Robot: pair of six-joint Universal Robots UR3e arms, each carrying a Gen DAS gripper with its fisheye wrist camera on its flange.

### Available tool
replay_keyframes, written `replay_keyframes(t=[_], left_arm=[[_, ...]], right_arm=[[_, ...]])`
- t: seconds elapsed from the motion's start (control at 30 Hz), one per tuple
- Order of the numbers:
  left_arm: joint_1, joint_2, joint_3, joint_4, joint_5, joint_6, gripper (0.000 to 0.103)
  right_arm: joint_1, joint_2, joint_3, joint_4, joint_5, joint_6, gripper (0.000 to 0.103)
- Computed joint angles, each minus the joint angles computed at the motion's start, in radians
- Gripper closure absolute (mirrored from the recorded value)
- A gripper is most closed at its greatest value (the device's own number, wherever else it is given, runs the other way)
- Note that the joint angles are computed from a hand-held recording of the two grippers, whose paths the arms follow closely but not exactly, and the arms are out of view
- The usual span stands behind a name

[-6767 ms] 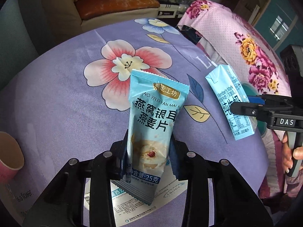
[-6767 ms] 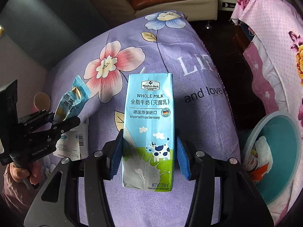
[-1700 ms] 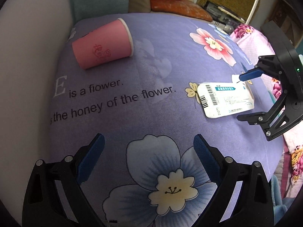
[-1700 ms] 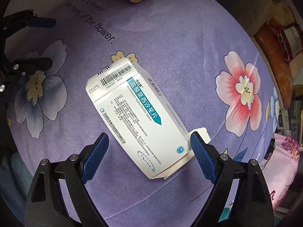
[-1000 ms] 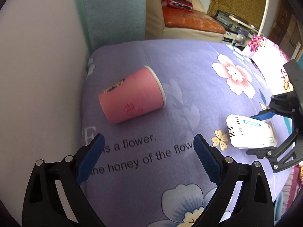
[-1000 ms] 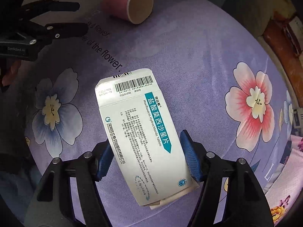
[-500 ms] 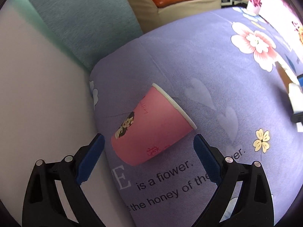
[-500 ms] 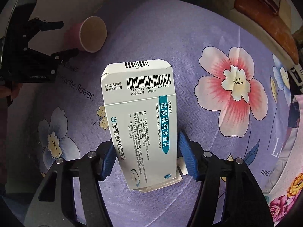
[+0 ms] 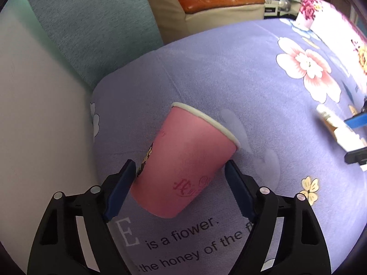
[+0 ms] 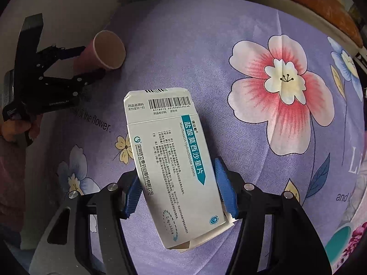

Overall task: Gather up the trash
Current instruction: 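Grasp the white medicine box with the right tool while the left tool grasps the pink cup, then carry the medicine box and pink cup over the teal bin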

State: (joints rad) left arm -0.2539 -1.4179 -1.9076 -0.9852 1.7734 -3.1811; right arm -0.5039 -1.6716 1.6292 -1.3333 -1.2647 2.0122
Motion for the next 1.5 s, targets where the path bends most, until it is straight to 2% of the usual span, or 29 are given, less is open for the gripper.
replay_keyframes(t=[0.1,0.23,0.33,0.53,0.6,0.63,0.73,0.8,0.9,0.93,0.97,1.1,1.2,1.27,1.5], left_arm=[[0.073,0.047,-0.020,-0.004,-0.154,0.002,0.040],[0.087,0.047,-0.024,-0.031,-0.236,-0.001,0.044],[0.047,-0.013,-0.007,-0.015,-0.187,-0.040,0.044],[0.034,-0.061,0.016,0.020,-0.189,-0.092,0.042],[0.034,-0.070,0.019,0.033,-0.183,-0.116,0.030],[0.038,-0.065,0.013,0.045,-0.189,-0.122,0.028],[0.063,-0.037,-0.017,0.059,-0.237,-0.130,0.026],[0.063,-0.054,-0.005,0.057,-0.239,-0.142,0.026],[0.056,-0.066,0.004,0.053,-0.224,-0.171,0.028],[0.056,-0.066,0.000,0.056,-0.223,-0.182,0.032],[0.058,-0.068,0.001,0.049,-0.226,-0.190,0.043],[0.008,-0.078,0.025,0.032,-0.172,-0.248,0.044],[-0.036,-0.076,0.043,0.005,-0.146,-0.278,0.044],[-0.067,-0.061,0.042,-0.002,-0.143,-0.291,0.044],[-0.236,-0.044,0.108,-0.063,-0.081,-0.378,0.044]], right_arm=[[-0.004,0.006,0.016,-0.013,0.007,0.008,0.047],[-0.006,0.016,0.005,0.001,0.016,0.010,0.047],[-0.007,0.001,0.029,-0.013,0.020,0.017,0.047],[0.016,0.032,0.007,-0.036,0.022,0.043,0.047],[0.028,0.030,0.023,-0.068,0.019,0.057,0.046],[0.033,0.029,0.032,-0.083,0.017,0.064,0.046],[0.044,0.018,0.068,-0.126,0.005,0.079,0.042],[0.049,0.002,0.094,-0.156,-0.009,0.079,0.040],[0.048,-0.018,0.117,-0.170,-0.014,0.070,0.039],[0.046,-0.020,0.120,-0.170,-0.014,0.069,0.038],[0.044,-0.020,0.122,-0.167,-0.011,0.069,0.035],[0.039,-0.039,0.145,-0.185,-0.001,0.072,0.033],[0.040,-0.129,0.251,-0.264,-0.012,0.059,0.039],[0.017,-0.158,0.263,-0.239,-0.002,0.038,0.042],[-0.158,-0.259,0.264,-0.122,0.034,-0.055,0.042]])
